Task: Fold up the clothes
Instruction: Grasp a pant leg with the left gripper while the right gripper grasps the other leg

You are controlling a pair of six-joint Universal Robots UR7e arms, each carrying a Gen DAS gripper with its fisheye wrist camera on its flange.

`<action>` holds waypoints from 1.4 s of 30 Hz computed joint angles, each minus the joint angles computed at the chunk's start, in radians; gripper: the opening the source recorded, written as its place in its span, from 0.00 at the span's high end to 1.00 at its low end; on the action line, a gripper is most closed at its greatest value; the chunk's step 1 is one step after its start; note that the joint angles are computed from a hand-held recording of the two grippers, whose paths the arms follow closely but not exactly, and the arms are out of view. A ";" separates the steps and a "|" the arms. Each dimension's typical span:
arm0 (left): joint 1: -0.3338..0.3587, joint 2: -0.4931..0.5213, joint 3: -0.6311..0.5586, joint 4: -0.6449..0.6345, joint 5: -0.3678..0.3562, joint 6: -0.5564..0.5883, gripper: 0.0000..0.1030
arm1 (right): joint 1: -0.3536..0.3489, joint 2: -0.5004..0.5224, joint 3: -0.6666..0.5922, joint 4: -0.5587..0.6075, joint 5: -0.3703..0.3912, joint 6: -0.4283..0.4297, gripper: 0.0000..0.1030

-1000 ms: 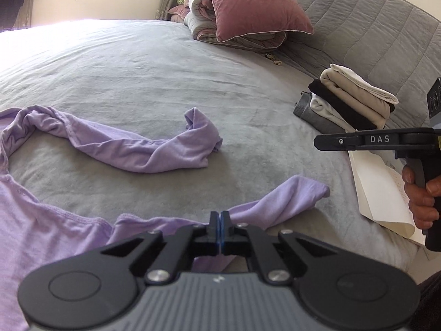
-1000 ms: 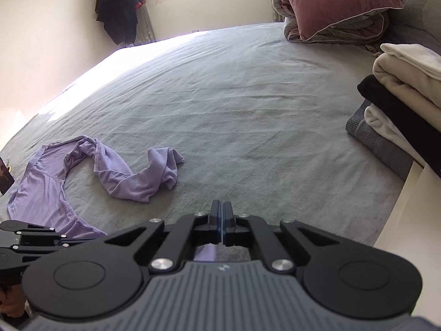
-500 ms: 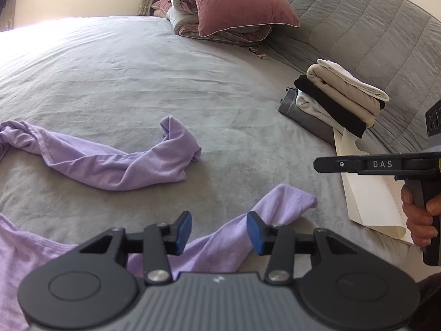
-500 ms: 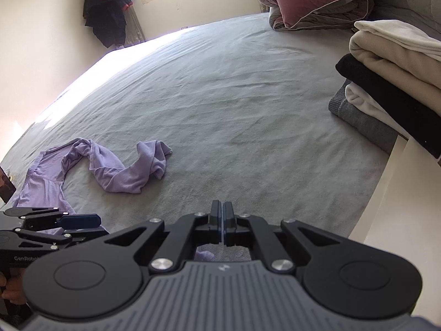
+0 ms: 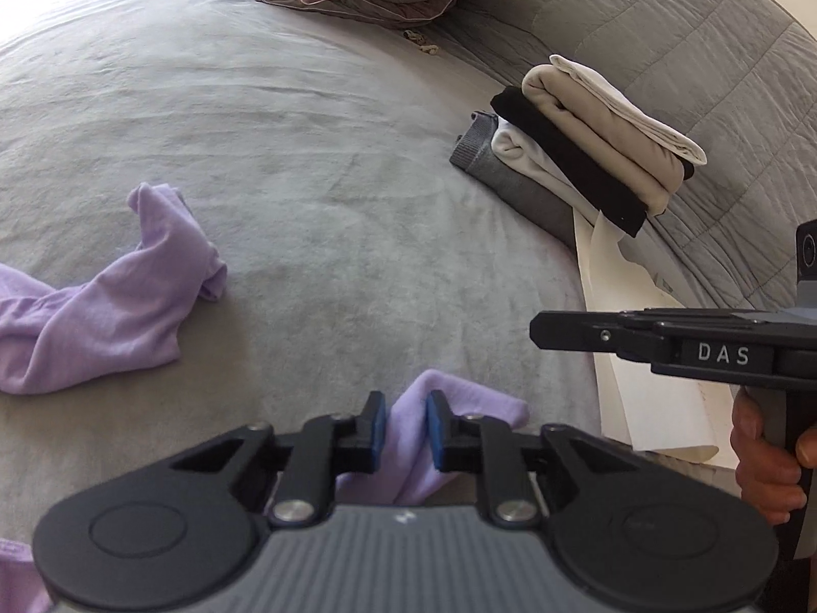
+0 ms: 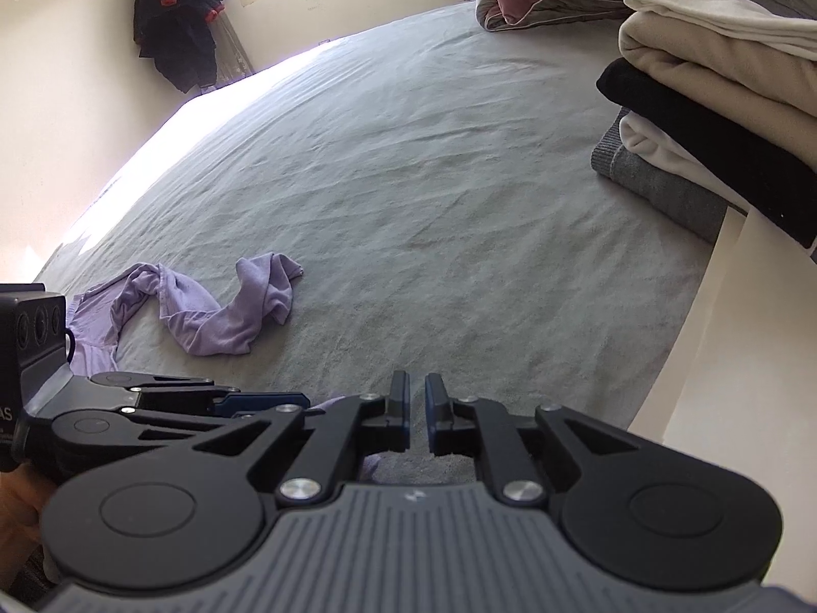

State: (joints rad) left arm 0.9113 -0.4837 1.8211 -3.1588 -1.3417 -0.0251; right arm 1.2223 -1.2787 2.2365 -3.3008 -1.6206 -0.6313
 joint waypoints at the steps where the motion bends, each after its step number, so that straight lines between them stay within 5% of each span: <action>1: -0.007 0.004 0.008 -0.030 0.010 0.009 0.97 | -0.001 0.000 -0.001 0.000 -0.001 0.000 0.88; 7: -0.068 0.013 0.086 -0.334 0.104 0.055 0.97 | -0.010 -0.010 0.006 -0.012 0.013 0.005 0.88; 10: -0.089 0.010 0.099 -0.377 0.128 0.086 0.97 | -0.014 -0.013 0.011 -0.023 0.017 0.012 0.89; 22: -0.110 0.023 0.171 -0.223 0.030 0.101 0.95 | -0.016 -0.028 0.013 0.037 0.035 0.012 0.88; 26: -0.108 -0.012 0.223 -0.251 -0.006 0.097 0.81 | -0.024 -0.036 0.003 0.125 0.073 0.031 0.88; 31: -0.089 -0.058 0.278 -0.303 0.021 0.066 0.74 | -0.013 -0.027 -0.002 0.211 0.087 0.022 0.88; 42: -0.035 -0.125 0.337 -0.305 0.090 0.070 0.61 | 0.057 0.110 -0.021 0.093 -0.053 -0.021 0.80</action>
State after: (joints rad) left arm 0.8763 -0.6083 2.1586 -3.4642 -1.2520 0.0454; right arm 1.2790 -1.1688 2.2153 -3.2075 -1.6739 -0.6526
